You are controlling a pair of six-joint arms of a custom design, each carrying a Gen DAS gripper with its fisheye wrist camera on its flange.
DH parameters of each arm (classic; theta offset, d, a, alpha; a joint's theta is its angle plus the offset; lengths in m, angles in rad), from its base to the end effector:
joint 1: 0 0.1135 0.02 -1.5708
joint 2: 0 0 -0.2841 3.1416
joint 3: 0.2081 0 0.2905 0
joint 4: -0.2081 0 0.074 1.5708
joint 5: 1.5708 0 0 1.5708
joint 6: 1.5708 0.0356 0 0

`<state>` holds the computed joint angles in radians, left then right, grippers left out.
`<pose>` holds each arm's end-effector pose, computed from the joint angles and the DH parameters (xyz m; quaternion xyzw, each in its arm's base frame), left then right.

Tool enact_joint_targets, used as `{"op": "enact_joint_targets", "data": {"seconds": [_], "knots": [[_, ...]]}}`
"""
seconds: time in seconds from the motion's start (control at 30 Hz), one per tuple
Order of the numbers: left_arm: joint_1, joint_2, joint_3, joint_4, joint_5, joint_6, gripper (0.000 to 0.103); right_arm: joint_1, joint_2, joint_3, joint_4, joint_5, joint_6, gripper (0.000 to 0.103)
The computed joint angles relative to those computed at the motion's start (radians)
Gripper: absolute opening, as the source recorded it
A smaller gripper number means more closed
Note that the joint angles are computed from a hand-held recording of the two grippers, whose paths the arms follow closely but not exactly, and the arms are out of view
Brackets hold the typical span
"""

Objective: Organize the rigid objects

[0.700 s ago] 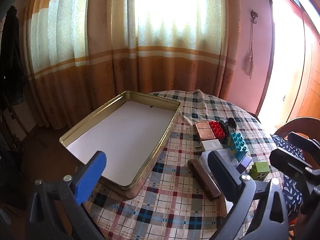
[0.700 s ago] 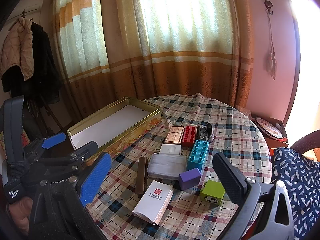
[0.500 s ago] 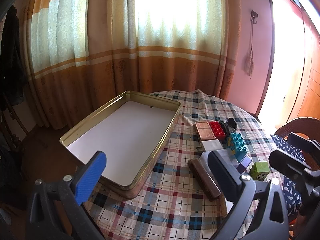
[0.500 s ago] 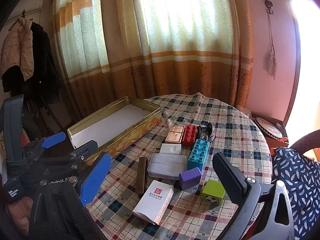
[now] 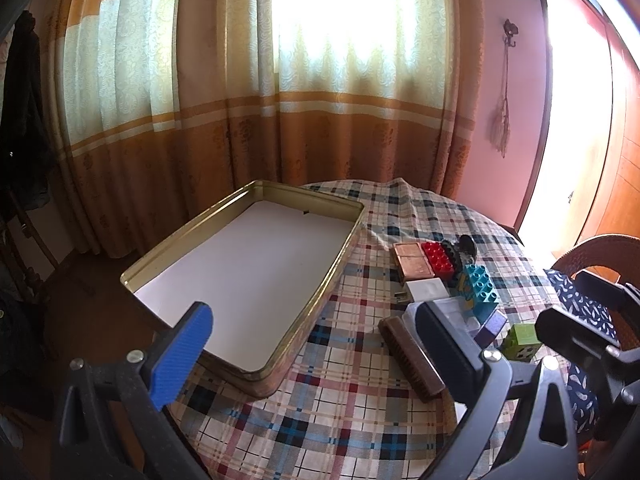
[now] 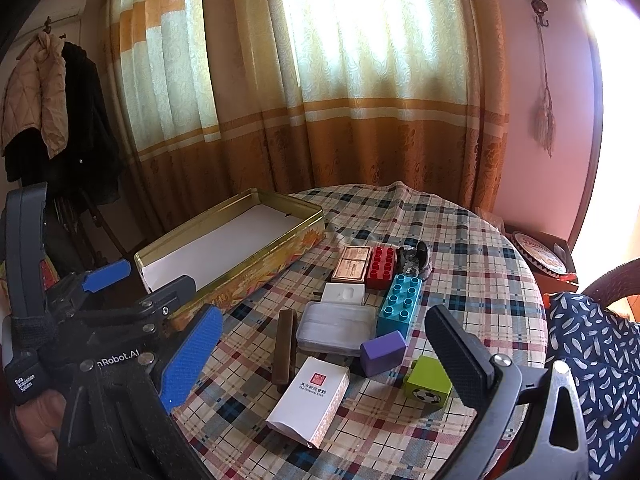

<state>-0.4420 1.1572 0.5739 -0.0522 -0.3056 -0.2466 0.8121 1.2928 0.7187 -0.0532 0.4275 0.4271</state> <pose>0.2423 -0.1028 0.2031 0.0178 0.8847 -0.0225 0.4652 0.2167 0.2072 0.2203 -0.0719 0.8729 0.1041 0.4713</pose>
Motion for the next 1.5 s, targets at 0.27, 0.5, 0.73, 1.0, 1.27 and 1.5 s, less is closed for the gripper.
{"op": "enact_joint_targets", "data": {"seconds": [0.27, 0.5, 0.73, 1.0, 1.27, 1.5], "knots": [[0.009, 0.023, 0.002, 0.008, -0.001, 0.000, 0.103, -0.005, 0.027, 0.005, -0.001, -0.019, 0.006, 0.102], [0.006, 0.053, 0.006, 0.019, -0.011, -0.008, 0.103, -0.007, 0.070, 0.008, 0.007, -0.042, 0.016, 0.102], [0.006, 0.078, 0.004, 0.037, -0.017, -0.019, 0.103, -0.005, 0.119, 0.008, 0.025, -0.058, 0.019, 0.102], [0.019, 0.137, 0.009, 0.058, -0.004, -0.034, 0.103, 0.000, 0.239, 0.031, 0.031, -0.059, 0.026, 0.102], [0.001, 0.167, 0.002, 0.092, 0.022, -0.036, 0.103, -0.022, 0.348, 0.060, 0.028, -0.109, 0.009, 0.080], [-0.018, 0.165, -0.011, 0.110, 0.034, -0.030, 0.103, -0.052, 0.338, 0.046, 0.059, -0.150, -0.026, 0.043]]}}
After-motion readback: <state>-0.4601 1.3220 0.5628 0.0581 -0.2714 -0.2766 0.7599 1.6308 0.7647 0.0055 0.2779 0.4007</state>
